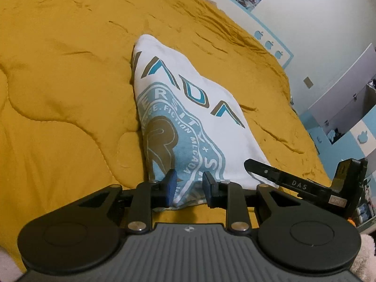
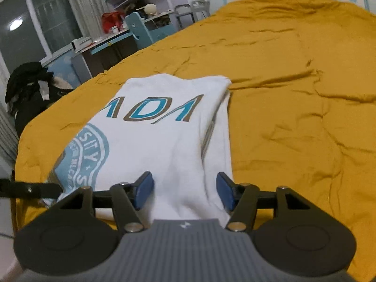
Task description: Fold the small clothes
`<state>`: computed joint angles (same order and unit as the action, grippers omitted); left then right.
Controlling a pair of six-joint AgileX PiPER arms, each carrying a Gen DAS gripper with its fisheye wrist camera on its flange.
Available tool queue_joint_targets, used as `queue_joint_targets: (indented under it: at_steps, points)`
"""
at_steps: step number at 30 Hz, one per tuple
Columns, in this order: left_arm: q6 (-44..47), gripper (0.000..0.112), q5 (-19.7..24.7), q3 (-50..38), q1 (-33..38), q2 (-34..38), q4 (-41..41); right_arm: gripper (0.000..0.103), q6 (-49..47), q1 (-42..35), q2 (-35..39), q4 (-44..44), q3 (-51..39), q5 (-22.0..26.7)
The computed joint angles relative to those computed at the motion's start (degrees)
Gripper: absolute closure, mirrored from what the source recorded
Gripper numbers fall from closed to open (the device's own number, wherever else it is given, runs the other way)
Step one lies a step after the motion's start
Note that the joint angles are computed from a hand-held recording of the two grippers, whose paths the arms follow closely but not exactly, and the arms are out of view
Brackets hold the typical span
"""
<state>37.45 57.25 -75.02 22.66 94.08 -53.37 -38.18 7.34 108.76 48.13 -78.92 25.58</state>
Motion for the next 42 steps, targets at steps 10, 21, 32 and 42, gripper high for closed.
queue_joint_targets:
  at_steps: [10, 21, 32, 42]
  points:
    - [-22.9, 0.035, -6.5, -4.8, -11.0, -11.7, 28.0, 0.022, 45.6, 10.8, -16.6, -45.9, 4.5, -1.7]
    - [-52.7, 0.033, 1.1, -13.8, -26.9, -14.4, 60.0, 0.021, 75.9, 22.5, -22.1, -72.9, -2.6, 17.1]
    - [-53.4, 0.029, 5.6, -14.7, -29.4, -14.6, 61.5, 0.021, 80.5, 25.2, -23.3, -76.2, -1.0, 18.5]
    - [-54.2, 0.029, 6.1, -14.2, -30.5, -15.0, 63.2, 0.021, 80.4, 25.7, -23.2, -76.9, -1.6, 19.8]
